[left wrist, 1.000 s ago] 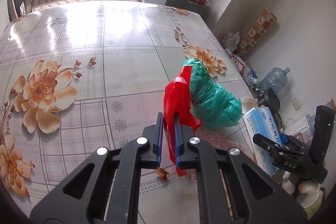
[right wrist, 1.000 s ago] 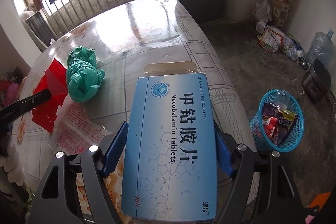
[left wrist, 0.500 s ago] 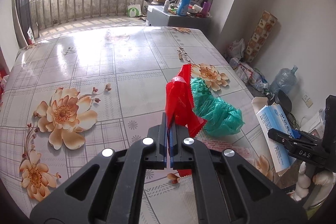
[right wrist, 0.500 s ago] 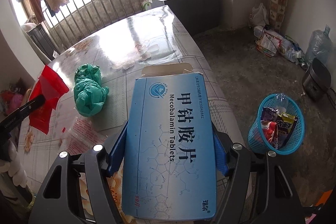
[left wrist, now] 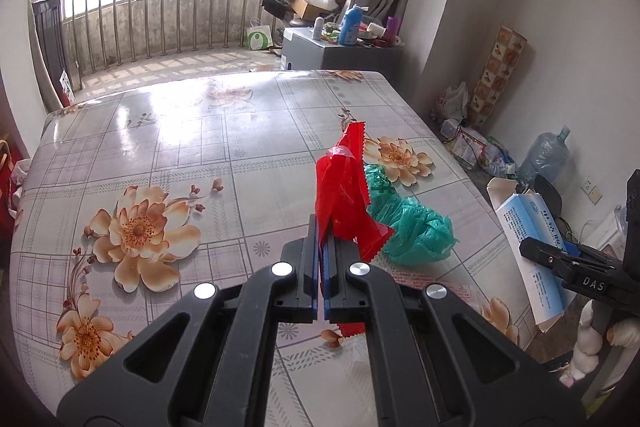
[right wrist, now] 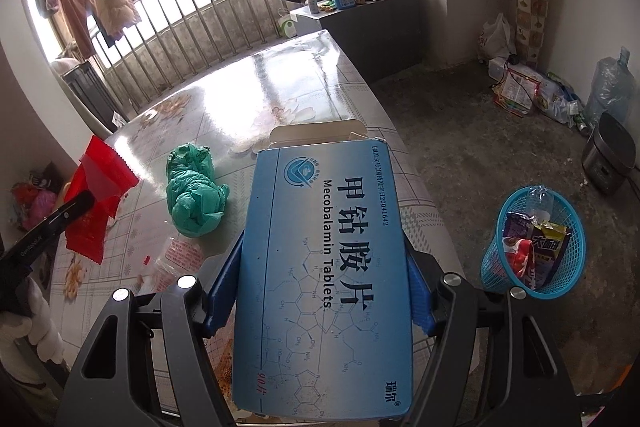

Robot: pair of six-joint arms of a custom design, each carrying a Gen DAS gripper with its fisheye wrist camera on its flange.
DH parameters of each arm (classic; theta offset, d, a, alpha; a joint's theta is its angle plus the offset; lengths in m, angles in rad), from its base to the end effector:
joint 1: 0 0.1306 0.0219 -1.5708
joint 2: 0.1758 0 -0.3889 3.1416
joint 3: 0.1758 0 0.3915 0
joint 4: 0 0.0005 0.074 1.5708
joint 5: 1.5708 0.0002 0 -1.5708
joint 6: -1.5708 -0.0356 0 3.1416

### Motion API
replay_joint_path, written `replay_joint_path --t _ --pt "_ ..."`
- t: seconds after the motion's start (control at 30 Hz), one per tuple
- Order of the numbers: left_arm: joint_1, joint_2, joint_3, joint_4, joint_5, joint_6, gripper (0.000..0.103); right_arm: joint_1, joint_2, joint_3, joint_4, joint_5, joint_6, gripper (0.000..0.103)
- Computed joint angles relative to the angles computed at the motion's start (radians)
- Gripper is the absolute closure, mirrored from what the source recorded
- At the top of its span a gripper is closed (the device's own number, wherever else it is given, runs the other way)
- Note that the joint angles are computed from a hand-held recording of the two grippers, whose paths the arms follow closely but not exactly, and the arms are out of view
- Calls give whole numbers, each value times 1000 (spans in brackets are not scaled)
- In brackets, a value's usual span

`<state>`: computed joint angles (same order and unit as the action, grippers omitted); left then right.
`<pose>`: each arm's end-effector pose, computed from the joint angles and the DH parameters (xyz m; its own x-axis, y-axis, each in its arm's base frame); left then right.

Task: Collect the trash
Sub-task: 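Carry box and red bag over the blue basket and open both tools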

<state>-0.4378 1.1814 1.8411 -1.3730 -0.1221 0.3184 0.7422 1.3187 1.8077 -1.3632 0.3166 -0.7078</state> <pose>0.3017 -0.1370 0.6789 -0.6685 -0.0302 -0.7431 0.1349 0.9777 -0.1610 0.3077 0.2665 0.6194 -0.7514 0.1492 -0.6428 -0.0086 0.9718 0.2357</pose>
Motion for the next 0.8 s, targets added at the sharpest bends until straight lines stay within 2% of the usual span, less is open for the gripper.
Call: replay_joint_path --t 0.5,0.63,0.8 --pt "-68 -8 45 -2 -82 -14 103 -5 -57 -6 51 0 -10 35" --pt "-91 25 112 12 -35 -41 103 -33 -108 -8 49 48 -35 35" --pt "-138 126 247 13 84 -85 103 -67 -223 -31 -12 211 -131 35"
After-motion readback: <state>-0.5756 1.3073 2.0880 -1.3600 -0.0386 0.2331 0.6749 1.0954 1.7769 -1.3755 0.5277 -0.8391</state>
